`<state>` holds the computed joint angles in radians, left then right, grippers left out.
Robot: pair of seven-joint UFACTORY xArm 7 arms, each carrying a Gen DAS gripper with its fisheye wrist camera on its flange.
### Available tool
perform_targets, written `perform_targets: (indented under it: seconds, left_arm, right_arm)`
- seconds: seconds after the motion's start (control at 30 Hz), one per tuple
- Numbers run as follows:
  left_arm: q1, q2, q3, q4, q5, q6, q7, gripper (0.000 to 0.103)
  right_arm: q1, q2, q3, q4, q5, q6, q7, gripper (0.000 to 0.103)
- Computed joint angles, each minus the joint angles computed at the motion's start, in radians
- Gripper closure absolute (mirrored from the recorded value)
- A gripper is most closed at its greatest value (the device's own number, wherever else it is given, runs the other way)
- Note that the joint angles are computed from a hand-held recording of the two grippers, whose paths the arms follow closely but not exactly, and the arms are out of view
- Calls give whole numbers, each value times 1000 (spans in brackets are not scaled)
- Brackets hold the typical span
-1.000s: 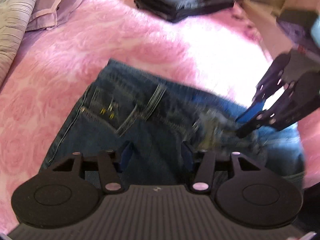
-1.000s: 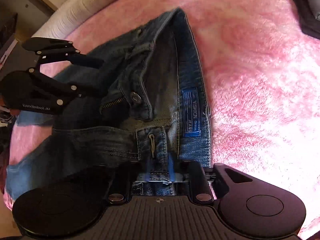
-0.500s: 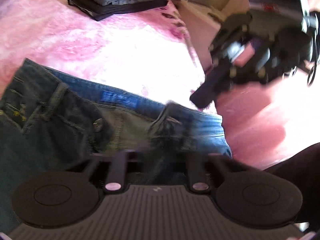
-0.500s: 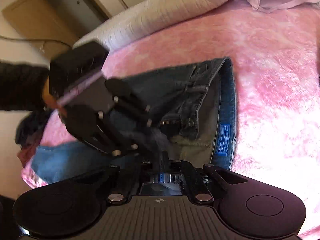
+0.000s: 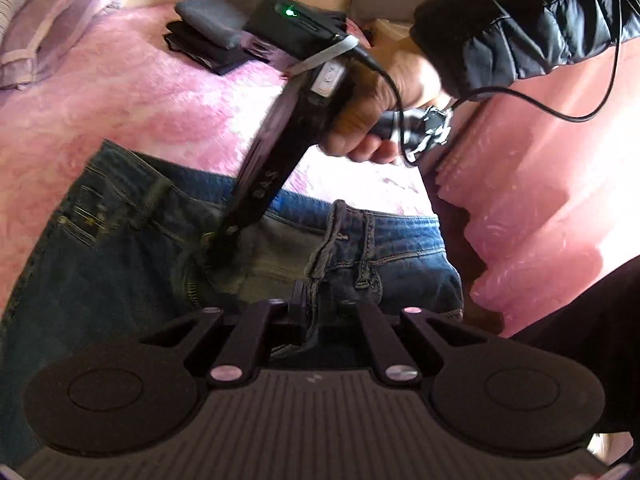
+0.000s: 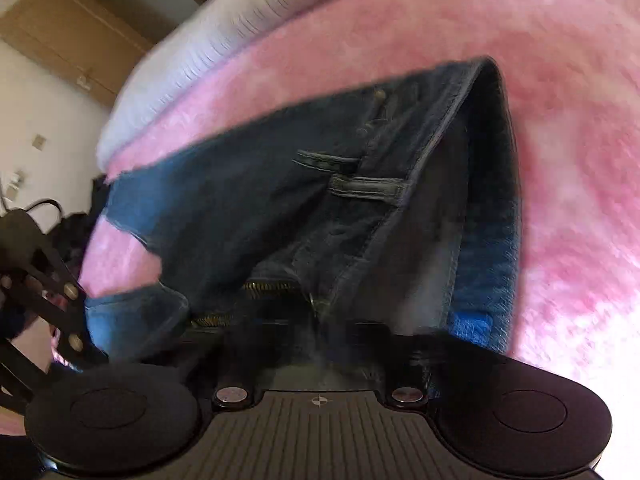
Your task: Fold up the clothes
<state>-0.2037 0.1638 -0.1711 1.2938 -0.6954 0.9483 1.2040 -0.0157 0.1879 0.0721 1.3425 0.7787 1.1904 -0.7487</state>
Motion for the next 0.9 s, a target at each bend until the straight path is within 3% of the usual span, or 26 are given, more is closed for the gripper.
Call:
perform_targets:
  seconds: [0.1,0.17,0.3,0.4,0.5,0.6,0.67,0.73,0.83,0.9]
  left_arm:
    - [1,20,-2,27,-28,-21,-12,101]
    - [-2,55,-7,59,-32,-38,-33,101]
    - [-33,190,-14,164,98,-77,-131,100]
    - [-29,265,-30,220,143,-81,-192,98]
    - [-27,326,-43,275,186,-63,-249,98]
    - [-31,358,-54,294,229,-60,-270,98]
    - [-32,370,-59,300,246,-61,-287,96]
    - [-30,375,-62,302,258,-63,-297,94]
    - [-27,383,-62,320,277,-52,-315,88]
    - [-17,365,-66,311,272,-59,-316,82]
  right_arm:
    - [-35,-7,-35,63,-60,135,126,99]
    - [-52,-32,-45,43,-49,157,167,99]
    - [-17,-29,-30,-13,-123,76,170,99]
    - [-24,-28,-35,-59,-81,22,194,96]
    - [-24,-109,-47,-125,-110,-52,203,93]
    - [-30,-214,-75,-218,-82,-129,247,78]
    - [-17,-255,-82,-260,-39,-171,274,49]
    - [11,-257,-75,-276,-5,-186,275,46]
    - [51,-213,-51,-254,-81,-163,293,46]
    - [62,-216,-49,-269,-60,-211,287,46]
